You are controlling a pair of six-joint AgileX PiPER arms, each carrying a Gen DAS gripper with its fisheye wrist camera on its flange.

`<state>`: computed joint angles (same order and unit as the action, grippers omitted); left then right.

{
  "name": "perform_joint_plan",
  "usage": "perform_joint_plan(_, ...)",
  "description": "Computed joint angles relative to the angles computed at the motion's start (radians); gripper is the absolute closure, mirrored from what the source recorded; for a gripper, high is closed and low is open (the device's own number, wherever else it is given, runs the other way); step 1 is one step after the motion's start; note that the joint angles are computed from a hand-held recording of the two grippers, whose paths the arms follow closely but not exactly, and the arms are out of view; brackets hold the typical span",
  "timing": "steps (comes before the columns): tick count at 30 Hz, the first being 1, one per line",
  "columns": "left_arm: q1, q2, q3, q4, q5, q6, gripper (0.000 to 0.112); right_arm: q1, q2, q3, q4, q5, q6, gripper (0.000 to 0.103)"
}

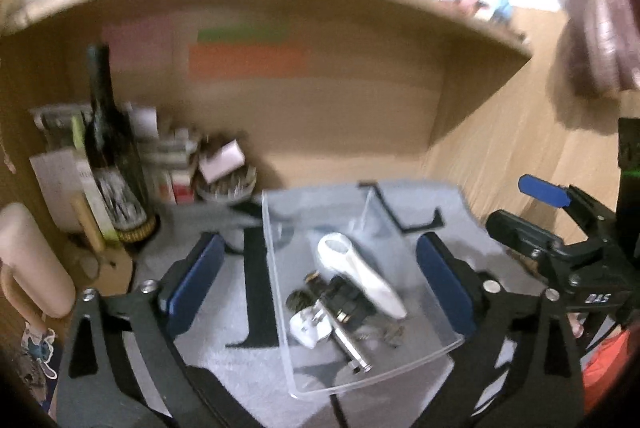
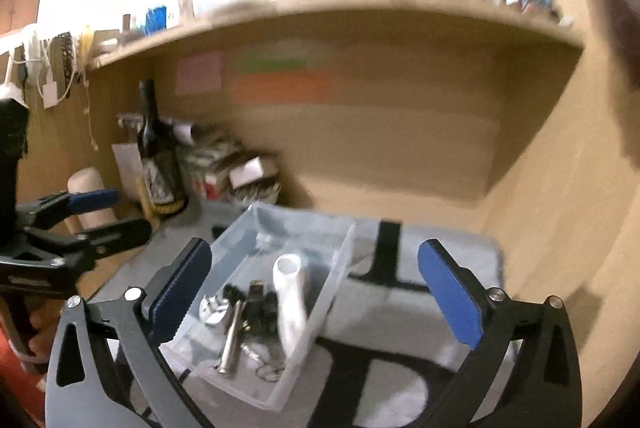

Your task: Organize rigid objects

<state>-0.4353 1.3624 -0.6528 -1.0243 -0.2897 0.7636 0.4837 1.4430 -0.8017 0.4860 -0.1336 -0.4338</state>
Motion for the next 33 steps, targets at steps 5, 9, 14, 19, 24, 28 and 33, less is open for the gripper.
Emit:
perform_joint_plan(5,-0.171,-0.101,0.090,-0.054,-0.218,0.020,0.009,0.067,-0.102,0.104,0.182,-0.137,-0.177,0.000)
perform_joint_plan(9,-0.298,-0.129,0.128,-0.132,-0.369,0.045,0.009,0.120,-0.173,0.180,0.208,-0.222,-0.193,0.000)
perform_joint_plan(14,-0.446,-0.147,0.171,-0.207,-0.542,0.059,0.009,0.177,-0.238,0.257,0.219,-0.294,-0.194,0.000)
perform_joint_plan(19,-0.576,-0.139,0.199,-0.262,-0.691,0.063,0.009,0.178,-0.270,0.286,0.189,-0.290,-0.144,0.000)
perform_joint_plan(24,-0.627,-0.127,0.198,-0.290,-0.737,0.071,0.009,0.167,-0.291,0.300,0.185,-0.280,-0.140,0.000)
perform_joint_plan(28,-0.629,-0.121,0.195,-0.289,-0.738,0.071,0.009,0.148,-0.299,0.305,0.155,-0.267,-0.113,0.000)
perform_joint_plan(33,-0.625,-0.122,0.198,-0.283,-0.737,0.060,0.009,0.155,-0.300,0.305,0.191,-0.270,-0.138,0.000)
